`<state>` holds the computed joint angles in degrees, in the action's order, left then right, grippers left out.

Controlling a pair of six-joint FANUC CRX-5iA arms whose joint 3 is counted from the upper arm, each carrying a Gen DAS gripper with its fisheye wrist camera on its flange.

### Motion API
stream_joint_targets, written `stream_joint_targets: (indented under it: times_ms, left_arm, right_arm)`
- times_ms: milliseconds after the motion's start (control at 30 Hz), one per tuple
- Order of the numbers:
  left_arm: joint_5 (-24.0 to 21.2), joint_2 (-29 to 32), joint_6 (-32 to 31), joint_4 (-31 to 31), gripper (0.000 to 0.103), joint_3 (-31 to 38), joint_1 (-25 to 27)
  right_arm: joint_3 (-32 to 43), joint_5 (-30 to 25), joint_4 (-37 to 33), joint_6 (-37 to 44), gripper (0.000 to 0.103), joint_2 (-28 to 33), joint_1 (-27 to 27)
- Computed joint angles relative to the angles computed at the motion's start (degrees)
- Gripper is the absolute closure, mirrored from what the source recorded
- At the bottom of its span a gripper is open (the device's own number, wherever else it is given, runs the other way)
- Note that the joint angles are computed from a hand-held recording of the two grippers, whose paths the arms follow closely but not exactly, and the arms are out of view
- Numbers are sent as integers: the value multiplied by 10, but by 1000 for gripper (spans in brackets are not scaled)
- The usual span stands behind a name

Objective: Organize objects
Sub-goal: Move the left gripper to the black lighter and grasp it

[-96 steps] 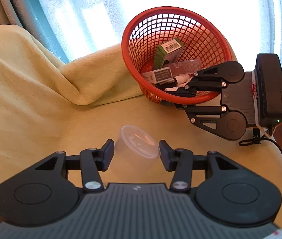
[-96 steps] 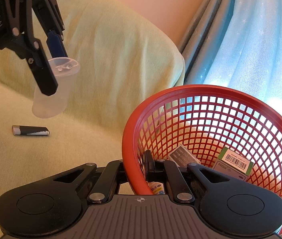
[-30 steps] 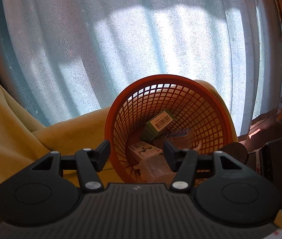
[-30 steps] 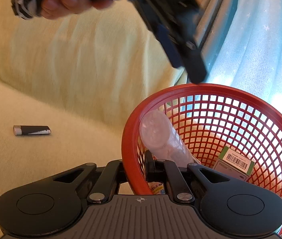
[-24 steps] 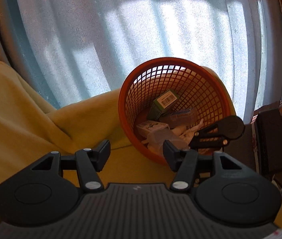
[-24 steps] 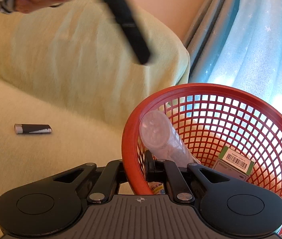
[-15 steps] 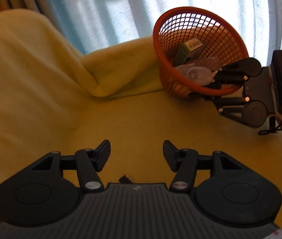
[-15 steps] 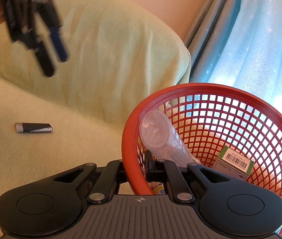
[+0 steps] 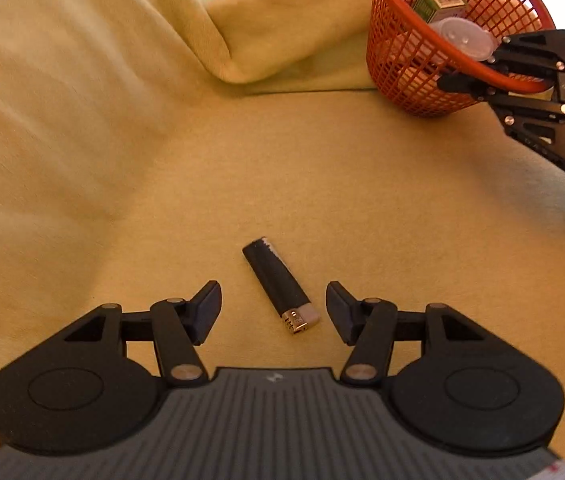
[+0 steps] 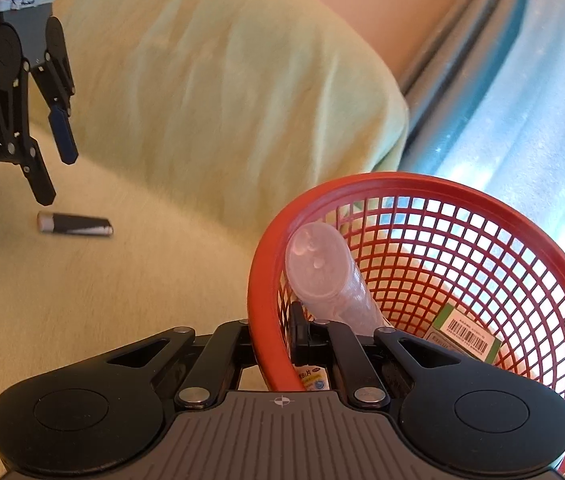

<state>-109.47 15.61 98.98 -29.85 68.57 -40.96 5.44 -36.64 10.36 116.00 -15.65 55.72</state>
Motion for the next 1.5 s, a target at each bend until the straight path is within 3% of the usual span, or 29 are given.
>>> stream_joint_targets:
  times_ms: [300,633,1100,1500]
  left_arm:
    - [12,2,10,12,50,-14,9]
    - [13,-1,34,17,52,-31,8]
    - [5,4,51,21,55,-31,18]
    - [-6,18,44,33,70,-14,36]
  right_arm:
    - [16,-33,-53,105,101,-1,-8]
    - [27,-67,-59,138,101,2,-7]
    - [53,-137,43,53,101,23,26]
    - [49,-157,83,24,101,27,38]
